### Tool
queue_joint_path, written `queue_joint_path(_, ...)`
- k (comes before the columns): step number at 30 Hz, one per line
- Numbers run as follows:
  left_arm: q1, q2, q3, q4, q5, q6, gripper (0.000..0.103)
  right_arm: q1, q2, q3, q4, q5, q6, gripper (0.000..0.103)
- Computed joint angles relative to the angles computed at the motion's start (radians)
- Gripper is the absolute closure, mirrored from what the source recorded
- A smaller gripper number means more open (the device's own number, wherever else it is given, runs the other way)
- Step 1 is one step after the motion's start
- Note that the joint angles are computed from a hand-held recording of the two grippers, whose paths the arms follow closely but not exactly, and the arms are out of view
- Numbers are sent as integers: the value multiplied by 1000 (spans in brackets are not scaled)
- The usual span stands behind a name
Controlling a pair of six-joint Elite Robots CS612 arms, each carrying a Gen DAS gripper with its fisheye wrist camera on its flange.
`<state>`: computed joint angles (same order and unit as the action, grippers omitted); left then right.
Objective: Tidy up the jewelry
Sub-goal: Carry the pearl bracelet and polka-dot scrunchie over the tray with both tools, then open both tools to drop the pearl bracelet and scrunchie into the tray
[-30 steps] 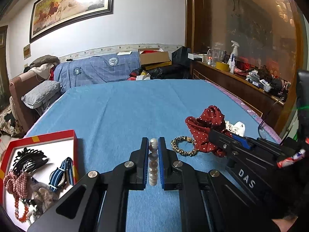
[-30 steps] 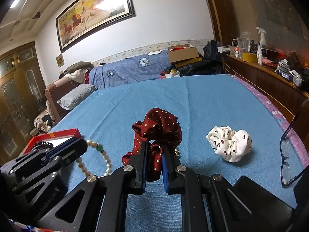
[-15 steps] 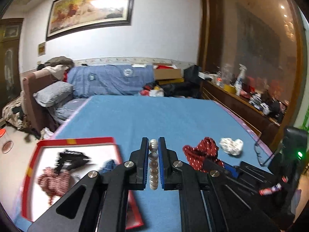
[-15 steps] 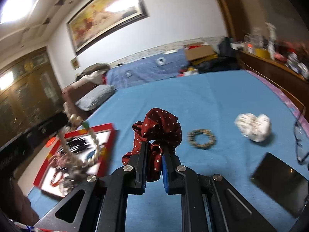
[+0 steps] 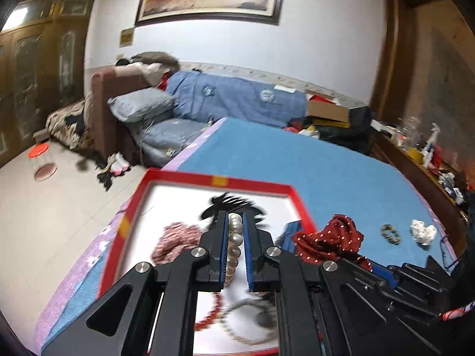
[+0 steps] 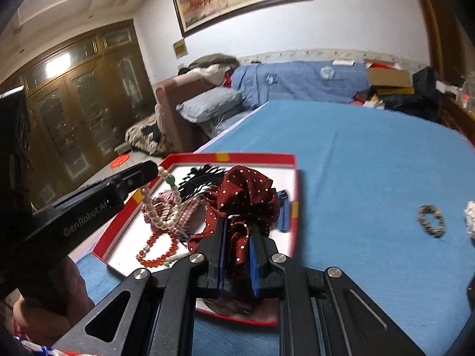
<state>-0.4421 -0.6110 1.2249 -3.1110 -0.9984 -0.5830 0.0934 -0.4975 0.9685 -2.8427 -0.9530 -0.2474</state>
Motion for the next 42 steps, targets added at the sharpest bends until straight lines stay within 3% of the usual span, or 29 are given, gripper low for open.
queue_joint_path(7,21,0,25,45,-16,-67,94,24,51,-96,109,-21,-10,88)
queue_joint_path(18,33,21,4,101,-63,-122,94,44,121,-214,182,-53,14,86)
queue_joint_path(28,29,32,-18,149,-15,-193,94,46,121,-200,150,-77,-23,79)
queue_joint_path(30,30,34,-24,158,-13,-205,90,48,119,-194,148,-84,-33,77)
queue_joint_path(32,31,35,-24,160,-6,-216,75,50,118,-190,138,-96,-45,77)
queue_joint_path(34,30,35,-23,161,6,-223,68,52,117,-185,130,-104,-57,76)
queue_joint_path(40,30,31,-16,156,7,-229,67,56,114,-174,107,-124,-80,72)
queue_joint_path(42,30,30,-12,151,8,-232,67,56,111,-170,103,-127,-79,66)
